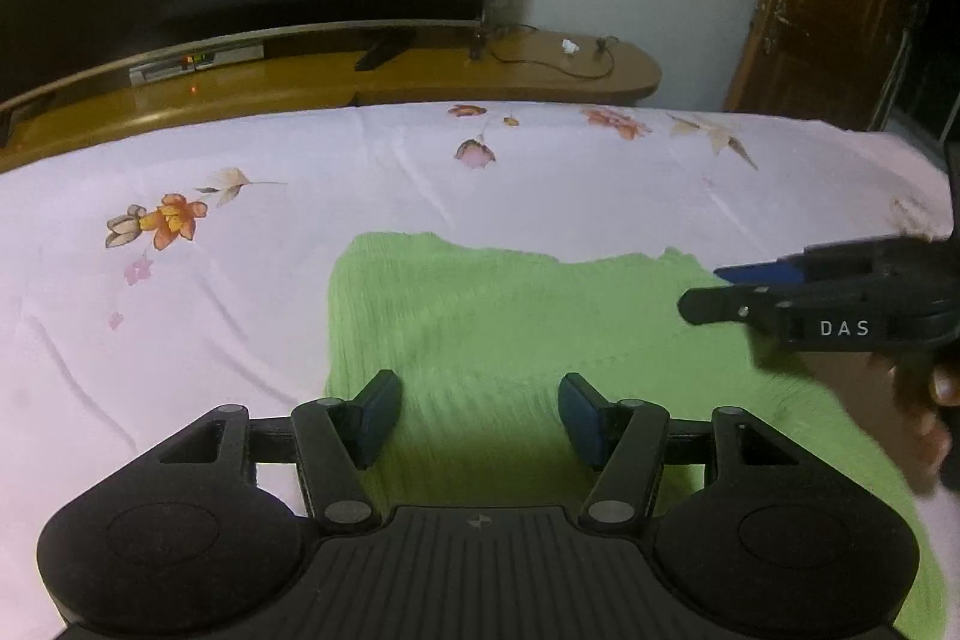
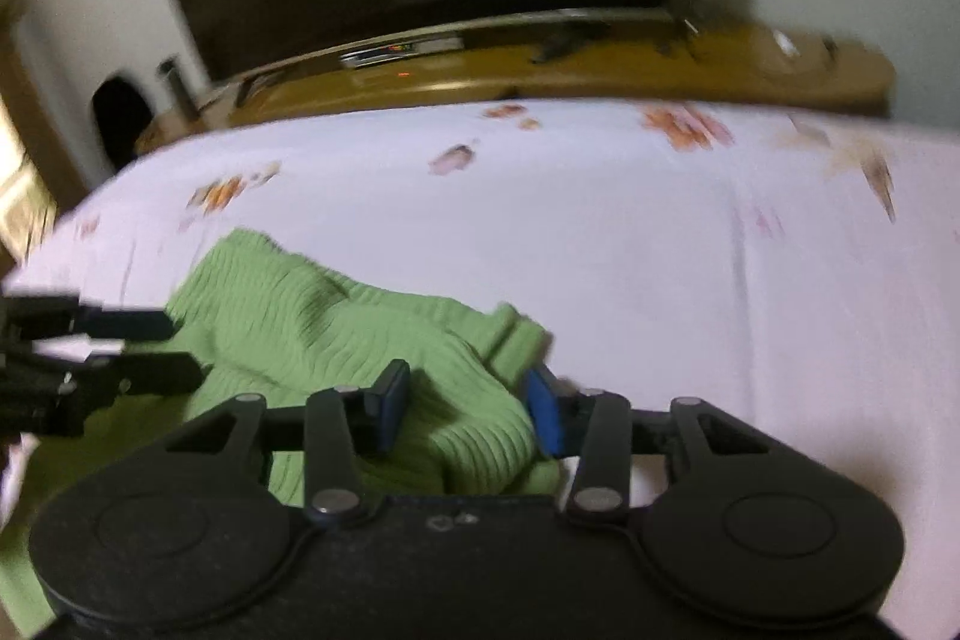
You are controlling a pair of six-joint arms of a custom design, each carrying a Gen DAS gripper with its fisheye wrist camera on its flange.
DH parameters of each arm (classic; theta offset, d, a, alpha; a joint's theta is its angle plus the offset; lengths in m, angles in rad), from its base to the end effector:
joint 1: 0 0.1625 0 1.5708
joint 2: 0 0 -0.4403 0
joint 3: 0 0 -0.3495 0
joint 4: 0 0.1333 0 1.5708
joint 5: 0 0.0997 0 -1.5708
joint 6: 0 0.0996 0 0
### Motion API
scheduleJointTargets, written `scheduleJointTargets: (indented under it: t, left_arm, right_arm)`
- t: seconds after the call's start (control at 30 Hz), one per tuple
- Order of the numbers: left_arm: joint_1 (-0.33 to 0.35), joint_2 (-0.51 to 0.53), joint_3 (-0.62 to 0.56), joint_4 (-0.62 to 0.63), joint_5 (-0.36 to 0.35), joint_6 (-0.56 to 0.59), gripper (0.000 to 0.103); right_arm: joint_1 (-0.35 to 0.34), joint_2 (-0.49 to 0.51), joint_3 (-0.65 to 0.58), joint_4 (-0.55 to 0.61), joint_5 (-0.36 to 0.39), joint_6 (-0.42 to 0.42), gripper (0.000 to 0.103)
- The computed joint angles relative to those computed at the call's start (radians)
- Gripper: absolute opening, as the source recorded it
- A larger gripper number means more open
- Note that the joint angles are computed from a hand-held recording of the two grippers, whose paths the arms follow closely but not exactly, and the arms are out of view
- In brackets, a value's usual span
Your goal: Fold small clothes
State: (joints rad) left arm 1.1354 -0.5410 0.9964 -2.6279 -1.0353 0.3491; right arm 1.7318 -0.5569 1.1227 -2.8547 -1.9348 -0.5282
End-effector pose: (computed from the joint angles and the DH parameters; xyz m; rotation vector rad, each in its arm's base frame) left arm -0.1797 -0.8229 0.2214 0.7653 2.4112 -0.8112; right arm 0.2256 -0.7790 0.2034 0.6912 -2.4438 0.8498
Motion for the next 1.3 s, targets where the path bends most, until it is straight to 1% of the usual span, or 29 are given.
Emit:
scheduleJointTargets:
  t: [0.03, 0.1, 0.17, 0.23, 0.27, 0.33, 0.4, 0.43, 0.47, 0.5, 0.53, 0.57, 0.6, 0.63, 0.7, 0.77, 0.8, 0.87, 0.9, 0.93, 0.97, 1.0, 1.03, 1.07, 1.1, 1.13, 1.2, 1.27, 1.3]
  left_arm:
    - [-0.005, -0.007, 0.019, -0.013, 0.003, 0.000, 0.059]
    - [-0.008, -0.010, 0.031, -0.054, -0.006, 0.014, 0.059]
    - [-0.004, -0.011, 0.040, -0.098, -0.051, 0.031, 0.059]
    - [-0.009, 0.015, -0.007, -0.028, 0.003, 0.010, 0.059]
    - [-0.008, 0.027, -0.030, 0.022, 0.030, -0.003, 0.059]
    - [-0.009, 0.023, -0.015, -0.002, 0.041, 0.010, 0.059]
    - [-0.015, -0.004, 0.039, -0.097, 0.031, 0.062, 0.059]
    - [-0.015, -0.018, 0.065, -0.143, -0.002, 0.074, 0.059]
    - [-0.011, -0.027, 0.079, -0.165, -0.044, 0.068, 0.059]
    - [-0.005, -0.028, 0.074, -0.152, -0.088, 0.058, 0.059]
    - [-0.004, -0.017, 0.048, -0.097, -0.091, 0.045, 0.060]
    - [-0.008, 0.004, 0.015, -0.026, -0.052, 0.038, 0.061]
    - [-0.010, 0.022, 0.002, 0.003, -0.008, 0.048, 0.061]
    - [-0.013, 0.018, 0.009, -0.010, -0.006, 0.046, 0.061]
    - [-0.014, -0.038, 0.083, -0.059, -0.052, 0.020, 0.062]
    - [-0.022, -0.105, 0.199, -0.151, -0.069, 0.036, 0.062]
    - [-0.022, -0.131, 0.243, -0.176, -0.080, 0.041, 0.062]
    - [-0.023, -0.170, 0.328, -0.204, -0.079, 0.018, 0.063]
    - [-0.021, -0.177, 0.355, -0.192, -0.064, 0.007, 0.064]
    - [-0.016, -0.165, 0.355, -0.211, -0.042, 0.034, 0.071]
    - [-0.018, -0.160, 0.369, -0.249, -0.024, 0.059, 0.073]
    - [-0.028, -0.162, 0.369, -0.245, 0.008, 0.042, 0.073]
    - [-0.044, -0.174, 0.380, -0.247, 0.038, 0.016, 0.073]
    - [-0.057, -0.195, 0.412, -0.291, 0.040, 0.016, 0.074]
    - [-0.064, -0.219, 0.458, -0.350, 0.015, 0.028, 0.080]
    - [-0.071, -0.234, 0.492, -0.368, 0.019, 0.024, 0.086]
    - [-0.077, -0.241, 0.541, -0.365, 0.081, 0.020, 0.086]
    - [-0.067, -0.227, 0.553, -0.291, 0.144, -0.034, 0.088]
    - [-0.068, -0.242, 0.578, -0.306, 0.145, -0.090, 0.088]
  right_arm:
    - [0.006, 0.013, -0.020, 0.017, -0.012, -0.029, 0.020]
    - [0.016, 0.008, -0.026, 0.050, -0.021, -0.060, 0.012]
    - [0.024, 0.007, -0.009, -0.027, -0.003, -0.102, 0.011]
    - [0.023, 0.004, -0.004, -0.085, 0.048, -0.113, 0.011]
    - [0.021, 0.016, -0.034, -0.058, 0.036, -0.085, 0.010]
    - [0.012, 0.050, -0.099, 0.050, -0.045, -0.032, 0.014]
    - [0.018, 0.032, -0.064, 0.003, -0.075, -0.031, 0.030]
    - [0.027, 0.022, -0.026, -0.081, -0.098, -0.059, 0.028]
    - [0.031, -0.004, 0.024, -0.137, -0.081, -0.066, 0.028]
    - [0.029, -0.037, 0.070, -0.152, -0.025, -0.043, 0.028]
    - [0.030, -0.059, 0.100, -0.141, 0.013, -0.015, 0.028]
    - [0.035, -0.062, 0.114, -0.128, 0.013, -0.027, 0.028]
    - [0.044, -0.050, 0.107, -0.092, -0.028, -0.062, 0.030]
    - [0.043, -0.031, 0.091, -0.049, -0.086, -0.065, 0.031]
    - [0.037, -0.052, 0.103, -0.041, -0.098, 0.040, 0.029]
    - [0.063, -0.085, 0.159, -0.138, -0.147, 0.052, 0.028]
    - [0.072, -0.124, 0.226, -0.204, -0.117, 0.015, 0.028]
    - [0.077, -0.186, 0.327, -0.224, -0.028, 0.017, 0.028]
    - [0.082, -0.206, 0.379, -0.234, 0.003, -0.006, 0.029]
    - [0.088, -0.212, 0.405, -0.224, -0.006, -0.037, 0.031]
    - [0.091, -0.201, 0.408, -0.184, -0.057, -0.032, 0.031]
    - [0.078, -0.183, 0.402, -0.138, -0.102, 0.012, 0.034]
    - [0.072, -0.191, 0.407, -0.135, -0.105, 0.076, 0.036]
    - [0.066, -0.203, 0.405, -0.120, -0.093, 0.132, 0.037]
    - [0.074, -0.213, 0.411, -0.135, -0.101, 0.145, 0.036]
    - [0.090, -0.224, 0.429, -0.193, -0.100, 0.117, 0.037]
    - [0.108, -0.246, 0.485, -0.291, -0.069, 0.038, 0.038]
    - [0.103, -0.250, 0.501, -0.226, -0.069, 0.034, 0.040]
    - [0.098, -0.225, 0.490, -0.181, -0.129, 0.023, 0.050]
